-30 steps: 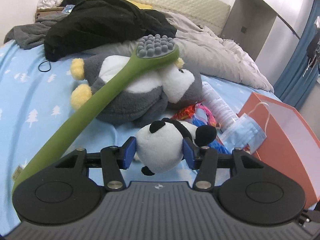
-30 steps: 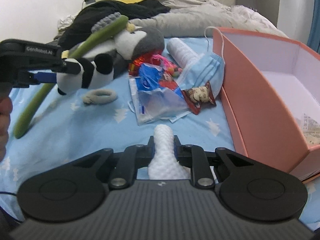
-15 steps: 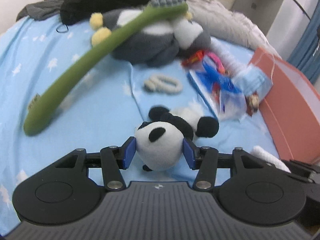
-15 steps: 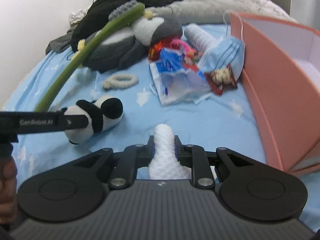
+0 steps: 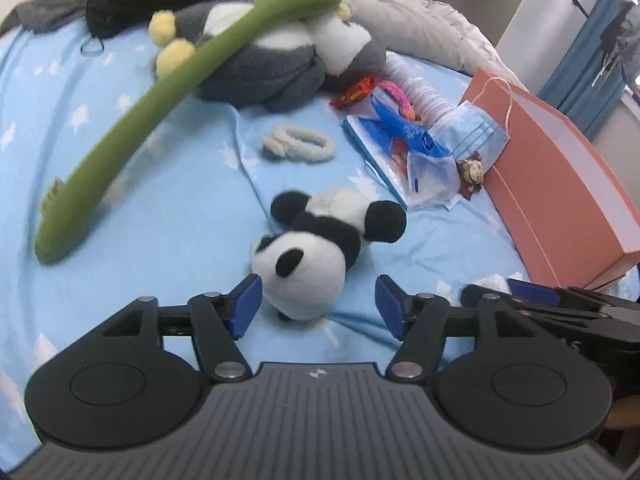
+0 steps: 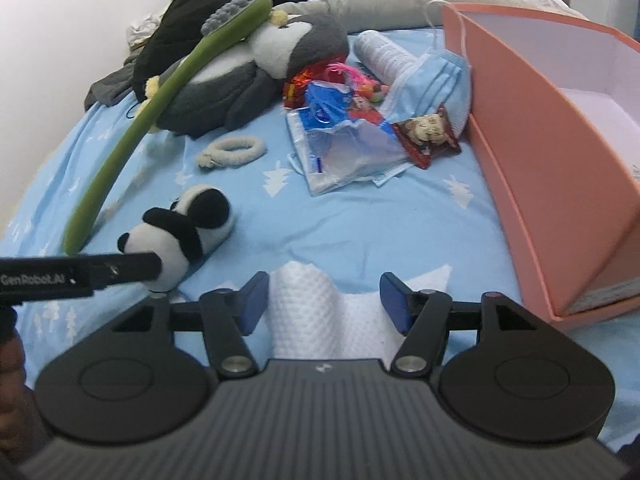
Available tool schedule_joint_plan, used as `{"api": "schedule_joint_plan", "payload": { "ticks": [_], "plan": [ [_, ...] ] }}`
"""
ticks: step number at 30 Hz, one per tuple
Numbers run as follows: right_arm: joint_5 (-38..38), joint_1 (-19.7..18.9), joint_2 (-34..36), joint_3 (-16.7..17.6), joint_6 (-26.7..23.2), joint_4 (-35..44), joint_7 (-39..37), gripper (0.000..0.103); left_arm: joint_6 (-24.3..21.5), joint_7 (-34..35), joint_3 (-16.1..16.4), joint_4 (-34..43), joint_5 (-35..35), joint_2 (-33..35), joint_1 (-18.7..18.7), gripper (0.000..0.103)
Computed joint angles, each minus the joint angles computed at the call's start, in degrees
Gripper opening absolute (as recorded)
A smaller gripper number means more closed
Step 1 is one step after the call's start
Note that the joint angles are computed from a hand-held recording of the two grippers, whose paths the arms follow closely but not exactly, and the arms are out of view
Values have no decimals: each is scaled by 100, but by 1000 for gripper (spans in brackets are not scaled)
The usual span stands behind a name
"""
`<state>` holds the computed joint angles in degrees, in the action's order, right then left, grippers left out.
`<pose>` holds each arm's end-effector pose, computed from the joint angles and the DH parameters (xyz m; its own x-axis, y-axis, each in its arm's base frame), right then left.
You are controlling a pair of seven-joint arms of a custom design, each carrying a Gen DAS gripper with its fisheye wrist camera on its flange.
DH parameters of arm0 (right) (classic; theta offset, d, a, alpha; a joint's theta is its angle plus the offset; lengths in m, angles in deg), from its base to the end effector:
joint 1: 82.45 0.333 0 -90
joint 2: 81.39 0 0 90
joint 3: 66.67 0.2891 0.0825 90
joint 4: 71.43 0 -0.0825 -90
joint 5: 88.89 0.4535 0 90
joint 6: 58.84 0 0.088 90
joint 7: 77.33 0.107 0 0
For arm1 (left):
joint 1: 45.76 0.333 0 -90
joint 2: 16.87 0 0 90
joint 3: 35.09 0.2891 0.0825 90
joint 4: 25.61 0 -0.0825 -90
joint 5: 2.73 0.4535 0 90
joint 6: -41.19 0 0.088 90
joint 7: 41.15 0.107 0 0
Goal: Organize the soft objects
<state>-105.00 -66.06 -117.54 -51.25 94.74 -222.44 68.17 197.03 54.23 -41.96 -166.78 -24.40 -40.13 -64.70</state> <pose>0.4058 0.2572 0.4585 -0.1158 -0.9697 -0.2151 -0.7423 0.2284 -0.6299 0.4874 -0.2216 0.4583 -0.3213 -0.9194 0.2268 -0.7931 0.1304 -0.5949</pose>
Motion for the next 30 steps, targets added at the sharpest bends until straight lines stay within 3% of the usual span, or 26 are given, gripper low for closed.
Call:
{"api": "schedule_joint_plan", "payload": {
  "ticks": [7,17,21,23,25,30],
  "plan": [
    [272,197,-388,-109,-213,-230,31,63,334,529,-182,249,751,289,163,71],
    [579,395,-409,-177,-142,-361,-210,61,286,848,-375,625,1462,844,289,71],
    [566,338,-367,-96,-248,-323,-140,52,248,873,-353,708,1378,977,272,68],
    [507,321,-337,-58,-313,-279,-140,43,289,921,-340,703,1281,994,258,67],
    [430,295,-295,-14,-432,-211,-135,28,301,914,-343,689,1222,974,259,65],
    [373,317,-385,-49,-484,-222,-84,18,229,717,-331,616,1035,800,255,62]
  ]
}}
